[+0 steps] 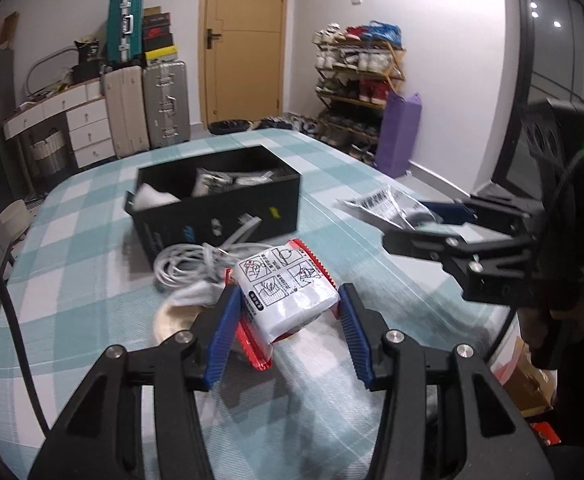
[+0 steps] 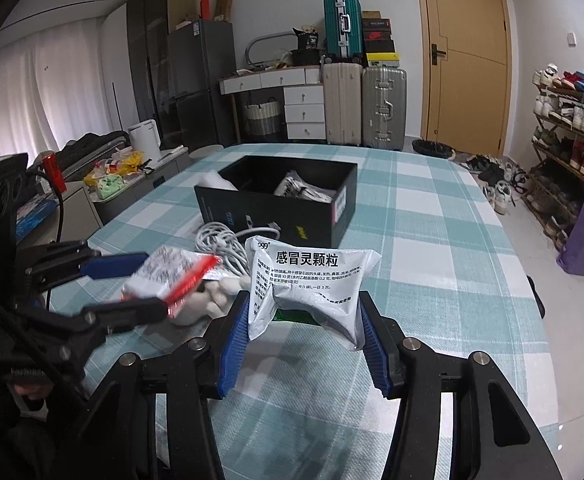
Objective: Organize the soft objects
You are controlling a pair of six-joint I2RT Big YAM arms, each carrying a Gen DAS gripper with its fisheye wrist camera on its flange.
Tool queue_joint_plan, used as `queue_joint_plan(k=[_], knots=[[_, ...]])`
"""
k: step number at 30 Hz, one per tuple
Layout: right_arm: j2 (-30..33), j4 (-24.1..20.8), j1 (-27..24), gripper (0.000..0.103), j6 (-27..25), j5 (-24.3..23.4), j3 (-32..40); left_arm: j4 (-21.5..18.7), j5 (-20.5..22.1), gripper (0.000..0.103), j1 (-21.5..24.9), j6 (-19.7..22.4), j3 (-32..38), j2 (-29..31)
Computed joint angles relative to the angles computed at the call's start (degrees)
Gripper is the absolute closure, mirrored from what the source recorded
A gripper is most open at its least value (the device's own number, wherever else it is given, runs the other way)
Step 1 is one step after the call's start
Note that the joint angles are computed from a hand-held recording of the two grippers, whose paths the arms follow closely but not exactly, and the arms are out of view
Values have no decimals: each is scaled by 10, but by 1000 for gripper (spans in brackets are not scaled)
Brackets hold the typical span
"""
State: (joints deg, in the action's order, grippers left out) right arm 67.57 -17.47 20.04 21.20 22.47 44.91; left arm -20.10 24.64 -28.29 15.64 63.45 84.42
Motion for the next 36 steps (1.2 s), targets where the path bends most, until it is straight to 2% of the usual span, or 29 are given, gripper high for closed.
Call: queue_joint_plan(k=[14,29,36], knots=[[33,25,-5,51,-24,-21,46,12,-17,54,27,-48,57,29],[84,32,-34,51,-59,-52,109,4,-37,54,27,-51,127,79],[103,24,-45,51,-65,-60,132,-13,-45,54,26,-50,165,108]])
